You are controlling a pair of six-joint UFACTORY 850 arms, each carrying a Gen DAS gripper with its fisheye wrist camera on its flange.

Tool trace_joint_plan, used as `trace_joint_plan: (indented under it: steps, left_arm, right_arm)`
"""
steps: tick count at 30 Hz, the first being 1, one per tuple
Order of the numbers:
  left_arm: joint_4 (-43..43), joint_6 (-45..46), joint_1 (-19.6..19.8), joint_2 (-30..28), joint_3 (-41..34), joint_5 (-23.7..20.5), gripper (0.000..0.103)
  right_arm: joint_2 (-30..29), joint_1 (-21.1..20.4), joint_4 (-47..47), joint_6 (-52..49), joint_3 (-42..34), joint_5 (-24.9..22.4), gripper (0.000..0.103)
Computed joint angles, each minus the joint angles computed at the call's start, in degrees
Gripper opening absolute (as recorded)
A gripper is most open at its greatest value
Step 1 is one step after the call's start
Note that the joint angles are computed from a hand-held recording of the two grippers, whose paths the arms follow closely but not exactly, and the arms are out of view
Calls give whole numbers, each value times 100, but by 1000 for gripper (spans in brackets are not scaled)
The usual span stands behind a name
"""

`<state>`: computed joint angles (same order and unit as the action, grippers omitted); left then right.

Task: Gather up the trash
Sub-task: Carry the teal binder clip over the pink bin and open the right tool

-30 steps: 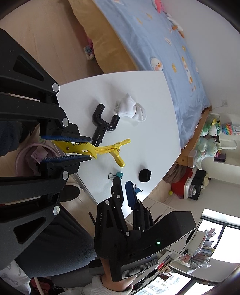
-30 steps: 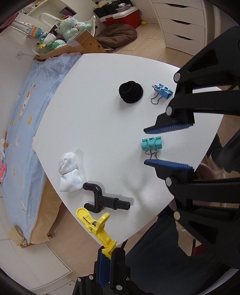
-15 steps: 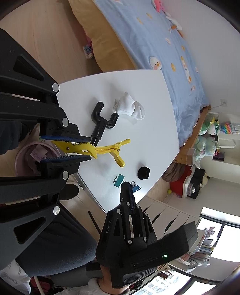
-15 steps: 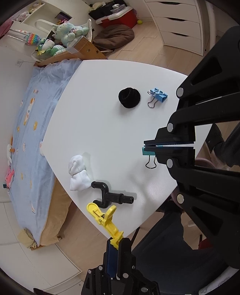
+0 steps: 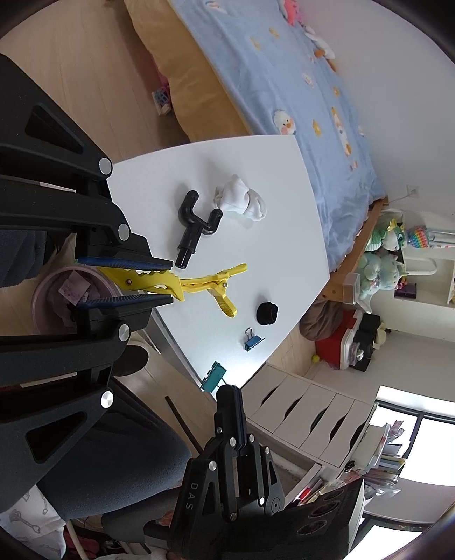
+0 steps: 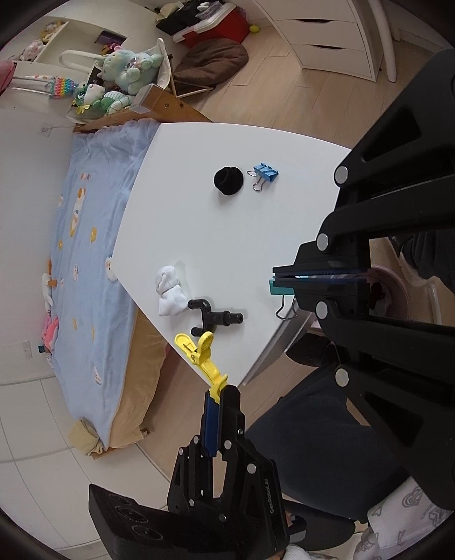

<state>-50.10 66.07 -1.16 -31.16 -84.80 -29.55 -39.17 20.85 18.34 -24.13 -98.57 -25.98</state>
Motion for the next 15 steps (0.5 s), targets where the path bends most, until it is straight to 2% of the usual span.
trace_joint_plan:
  steps: [6,15]
  left_arm:
    - [-214,289,-11,262,370,51,13]
    - [-523,599,51,594,796,-27,13]
  right_arm:
    - [483,4,847,-687,722,55,1]
    - [719,23,1522,-1159,1221,-67,1]
